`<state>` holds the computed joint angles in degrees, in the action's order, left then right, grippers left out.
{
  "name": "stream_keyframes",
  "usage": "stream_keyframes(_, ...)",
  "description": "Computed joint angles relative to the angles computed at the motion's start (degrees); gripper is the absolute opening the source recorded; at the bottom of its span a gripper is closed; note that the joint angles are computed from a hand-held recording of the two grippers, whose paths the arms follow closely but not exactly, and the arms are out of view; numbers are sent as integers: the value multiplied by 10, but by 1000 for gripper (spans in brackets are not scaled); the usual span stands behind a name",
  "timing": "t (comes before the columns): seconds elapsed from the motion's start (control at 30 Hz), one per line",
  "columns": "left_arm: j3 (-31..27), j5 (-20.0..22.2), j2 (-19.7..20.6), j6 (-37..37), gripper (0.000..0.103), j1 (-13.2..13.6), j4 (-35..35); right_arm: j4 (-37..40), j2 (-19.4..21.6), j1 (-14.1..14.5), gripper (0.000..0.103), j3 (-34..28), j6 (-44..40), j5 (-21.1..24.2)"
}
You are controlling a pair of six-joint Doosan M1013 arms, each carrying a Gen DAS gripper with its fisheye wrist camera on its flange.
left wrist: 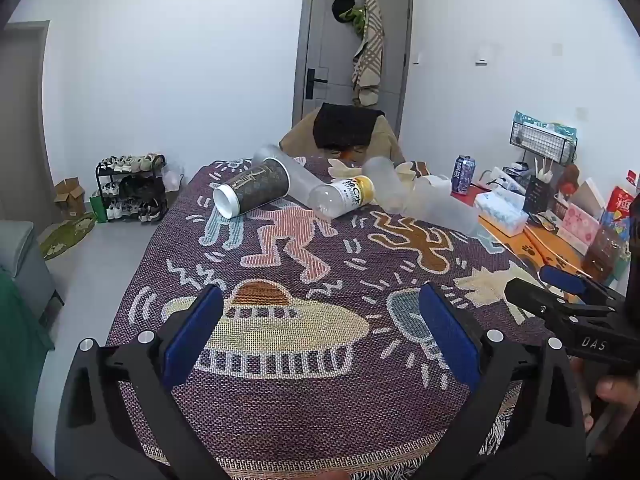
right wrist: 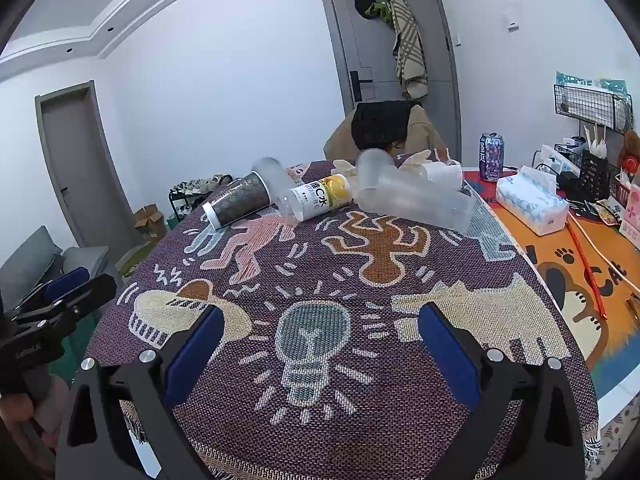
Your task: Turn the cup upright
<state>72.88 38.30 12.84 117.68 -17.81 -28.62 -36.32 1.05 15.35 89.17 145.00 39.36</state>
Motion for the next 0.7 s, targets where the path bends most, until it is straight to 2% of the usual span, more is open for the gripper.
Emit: stream_keyframes(0.7,1,-5,-2,5,97,1,-5,-2,0,0,95,0,2,-2)
